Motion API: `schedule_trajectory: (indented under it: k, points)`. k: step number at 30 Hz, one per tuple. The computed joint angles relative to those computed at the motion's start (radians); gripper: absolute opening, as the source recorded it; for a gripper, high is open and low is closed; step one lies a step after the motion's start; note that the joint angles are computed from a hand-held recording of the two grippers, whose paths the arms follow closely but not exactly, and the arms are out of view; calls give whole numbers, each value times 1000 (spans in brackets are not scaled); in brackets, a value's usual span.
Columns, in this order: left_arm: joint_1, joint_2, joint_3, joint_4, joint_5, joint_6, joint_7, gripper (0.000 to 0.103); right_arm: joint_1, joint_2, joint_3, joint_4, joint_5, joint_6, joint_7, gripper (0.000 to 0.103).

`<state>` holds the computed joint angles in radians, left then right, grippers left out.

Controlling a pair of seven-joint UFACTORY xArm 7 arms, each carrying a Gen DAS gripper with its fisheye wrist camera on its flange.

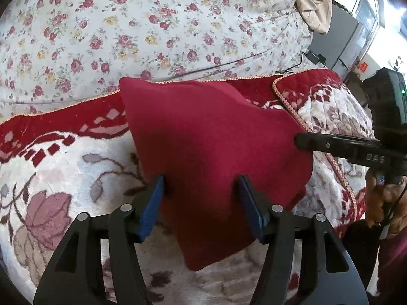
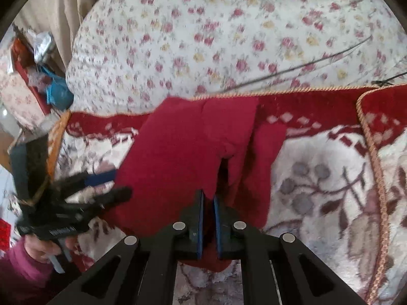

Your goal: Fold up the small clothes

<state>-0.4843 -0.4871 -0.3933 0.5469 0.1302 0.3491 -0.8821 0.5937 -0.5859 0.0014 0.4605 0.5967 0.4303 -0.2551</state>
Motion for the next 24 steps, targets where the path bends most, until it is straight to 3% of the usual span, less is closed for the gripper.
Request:
schedule_trajectory:
  k: [3, 5, 8, 10, 11, 12, 14, 19, 24]
  points:
    - [-8, -1, 15, -5, -14, 7, 5, 63, 95, -22, -104, -10, 145, -3, -100, 7]
    - [-39, -13, 55, -31, -54, -15, 29, 62, 124, -30, -125, -16, 233, 20, -126, 7]
    - [-71, -34, 99, -59, -117, -38, 57, 62, 112, -53, -92, -41, 312, 51, -114, 7]
    - [-60, -50, 89, -63, -123, -34, 59, 62, 117, -64, -75, -62, 375, 39, -119, 10]
    - [-52, -66, 82, -65, -120, -26, 57, 62, 121, -64, -72, -70, 411, 35, -120, 18]
    - [-47, -82, 79, -69, -120, -20, 56, 62, 120, -60, -66, -74, 439, 32, -118, 35]
    - [-36, -110, 77, -77, -123, -17, 51, 62, 102, -75, -53, -92, 467, 50, -104, 46]
    - [-19, -125, 79, -79, -131, -13, 49, 62, 87, -93, -47, -111, 528, 62, -145, 46]
    - [-17, -121, 72, -69, -141, 10, 38, 62, 129, 72, -89, -22, 809, 57, -389, 46]
